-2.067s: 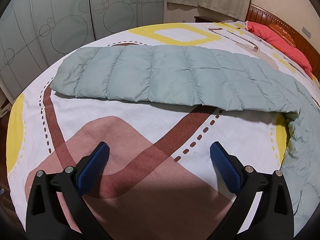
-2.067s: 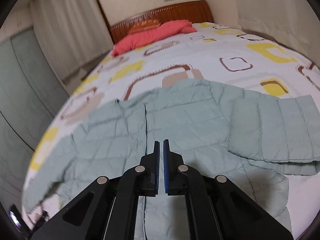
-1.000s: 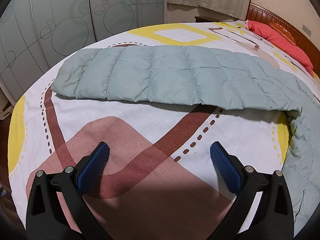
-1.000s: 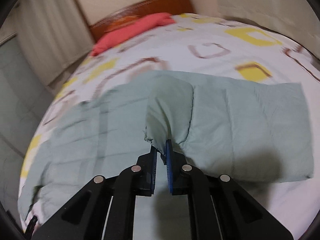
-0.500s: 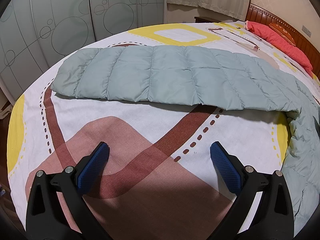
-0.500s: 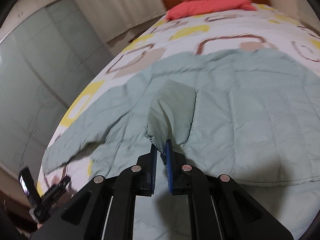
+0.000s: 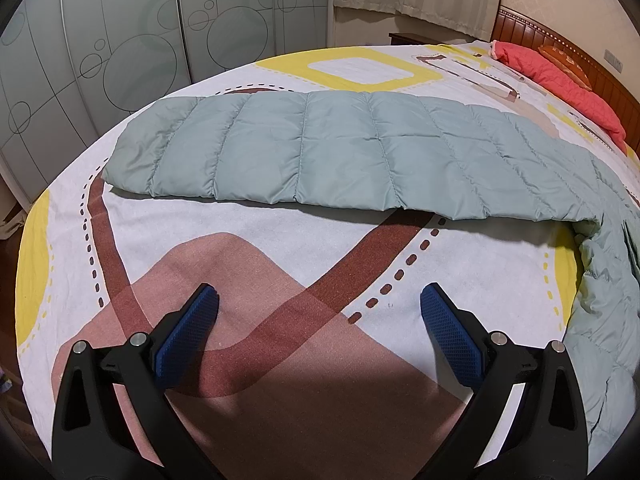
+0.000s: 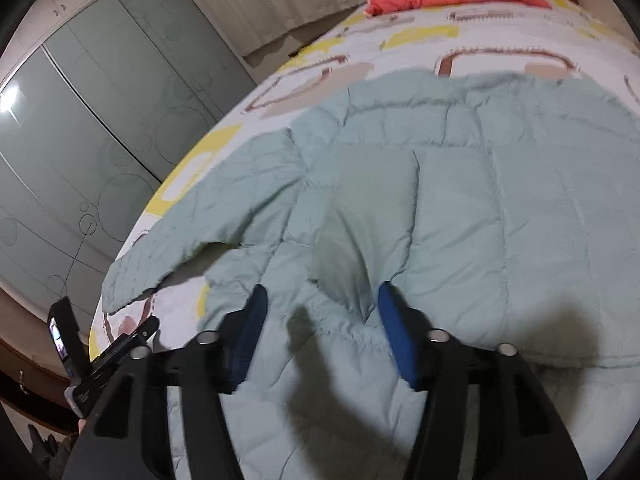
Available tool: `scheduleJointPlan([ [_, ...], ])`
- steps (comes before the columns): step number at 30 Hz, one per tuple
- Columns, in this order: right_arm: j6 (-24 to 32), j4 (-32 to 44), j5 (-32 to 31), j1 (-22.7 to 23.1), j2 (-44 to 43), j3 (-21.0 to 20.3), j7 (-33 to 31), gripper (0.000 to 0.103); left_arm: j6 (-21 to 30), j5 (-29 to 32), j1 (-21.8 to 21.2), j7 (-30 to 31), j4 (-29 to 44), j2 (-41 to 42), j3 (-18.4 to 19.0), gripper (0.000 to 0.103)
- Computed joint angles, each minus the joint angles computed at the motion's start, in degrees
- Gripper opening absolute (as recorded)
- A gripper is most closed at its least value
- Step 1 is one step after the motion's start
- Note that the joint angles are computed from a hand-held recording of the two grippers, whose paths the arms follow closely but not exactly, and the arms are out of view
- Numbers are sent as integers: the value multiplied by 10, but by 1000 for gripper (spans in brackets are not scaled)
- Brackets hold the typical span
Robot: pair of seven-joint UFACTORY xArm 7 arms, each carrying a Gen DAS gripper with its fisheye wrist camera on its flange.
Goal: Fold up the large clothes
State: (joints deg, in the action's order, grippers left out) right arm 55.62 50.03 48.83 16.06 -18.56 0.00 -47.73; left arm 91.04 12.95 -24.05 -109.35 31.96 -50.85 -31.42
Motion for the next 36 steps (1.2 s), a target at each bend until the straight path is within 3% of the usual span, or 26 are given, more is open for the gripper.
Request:
scheduleJointPlan([
  [3,-1,-6,0,-15,-29,-21,-8,58,1,-1,-1,-1,1,1,-1,101],
  [8,-38,25,-24,-81,-22,-75,17,57,2,0,-1,-2,1,2,-1,101],
  [12,-69,73,-71,-142,48,-92,63,35,3,1,-2,-1,1,5,-1,101],
  [16,-79,87,-114,-177,115,-80,72,19,2,3,-1,-1,1,9,1,101],
  [17,-76,85,-100,-183,130,-79,57,18,3,3,-1,-1,2,10,1,101],
  [19,-53,94,-62,-198,143,-78,44,17,3,3,-1,0,2,12,2,101],
  [21,-28,118,-76,-210,148,-68,66,18,3,4,-2,0,2,12,2,101],
  [25,-103,126,-110,-207,135,-46,60,18,6,4,-2,1,3,16,3,101],
  [29,-156,157,-143,-201,183,-32,93,18,4,6,-1,1,4,19,4,101],
  [32,-134,182,-159,-210,229,-25,110,18,5,7,-2,1,4,19,5,101],
  [36,-147,191,-155,-216,213,-15,115,18,5,7,-2,1,5,20,5,101],
])
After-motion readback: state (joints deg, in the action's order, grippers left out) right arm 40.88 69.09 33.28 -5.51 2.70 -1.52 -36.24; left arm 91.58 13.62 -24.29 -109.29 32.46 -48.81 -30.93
